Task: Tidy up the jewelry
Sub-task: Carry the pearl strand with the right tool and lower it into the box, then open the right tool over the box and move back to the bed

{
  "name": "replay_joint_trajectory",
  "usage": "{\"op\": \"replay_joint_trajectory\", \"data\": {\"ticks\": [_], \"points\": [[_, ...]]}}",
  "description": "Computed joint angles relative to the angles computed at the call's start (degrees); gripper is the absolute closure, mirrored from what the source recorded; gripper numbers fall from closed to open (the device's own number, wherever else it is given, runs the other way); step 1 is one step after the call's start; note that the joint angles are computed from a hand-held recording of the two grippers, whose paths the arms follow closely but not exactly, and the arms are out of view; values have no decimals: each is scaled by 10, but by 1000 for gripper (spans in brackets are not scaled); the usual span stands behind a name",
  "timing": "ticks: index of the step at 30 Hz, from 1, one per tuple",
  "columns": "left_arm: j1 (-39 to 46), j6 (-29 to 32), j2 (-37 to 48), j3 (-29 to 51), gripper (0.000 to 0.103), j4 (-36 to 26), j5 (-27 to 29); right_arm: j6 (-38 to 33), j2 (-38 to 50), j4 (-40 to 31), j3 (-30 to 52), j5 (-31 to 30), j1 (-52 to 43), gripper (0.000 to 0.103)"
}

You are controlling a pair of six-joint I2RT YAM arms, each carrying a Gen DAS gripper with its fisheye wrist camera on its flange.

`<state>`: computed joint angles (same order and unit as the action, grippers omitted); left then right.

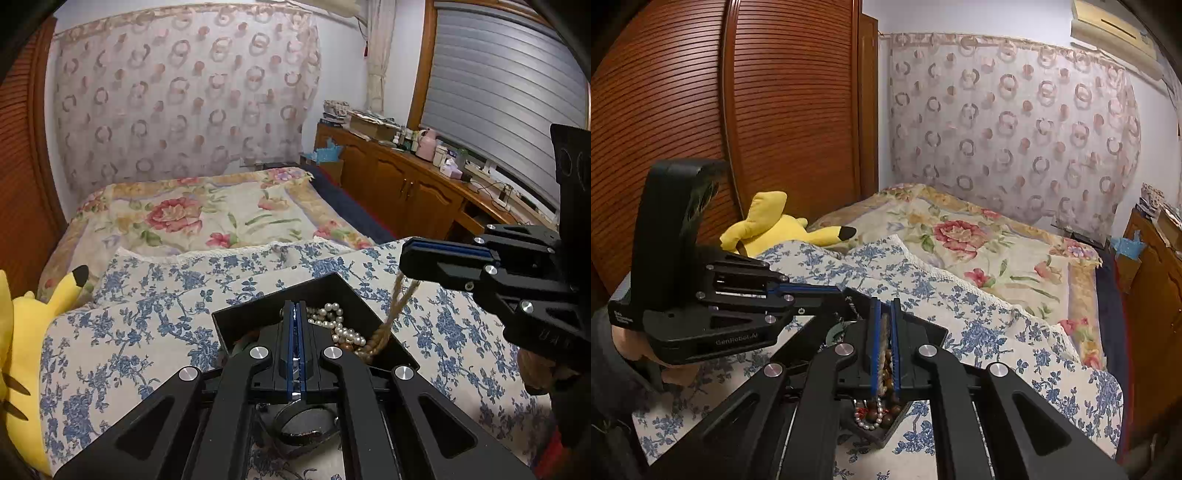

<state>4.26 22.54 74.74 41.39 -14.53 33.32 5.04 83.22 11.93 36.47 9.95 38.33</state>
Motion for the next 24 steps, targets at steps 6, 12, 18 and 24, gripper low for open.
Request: {"op": "replay_joint_trajectory", "data": {"ticks": [6, 12, 18, 24], "points": [[-6, -2, 4, -2, 102, 7, -10, 7, -5, 1, -9, -7, -10, 88], [-4, 0, -6, -11, 102, 10, -13, 20, -27, 2, -38, 1, -3, 88], [16, 12, -39, -27, 97, -12, 1, 44, -68, -6, -78, 19, 13, 88], [62, 40, -130, -89, 40, -36, 11, 102, -139, -23, -149, 56, 62, 88]]}}
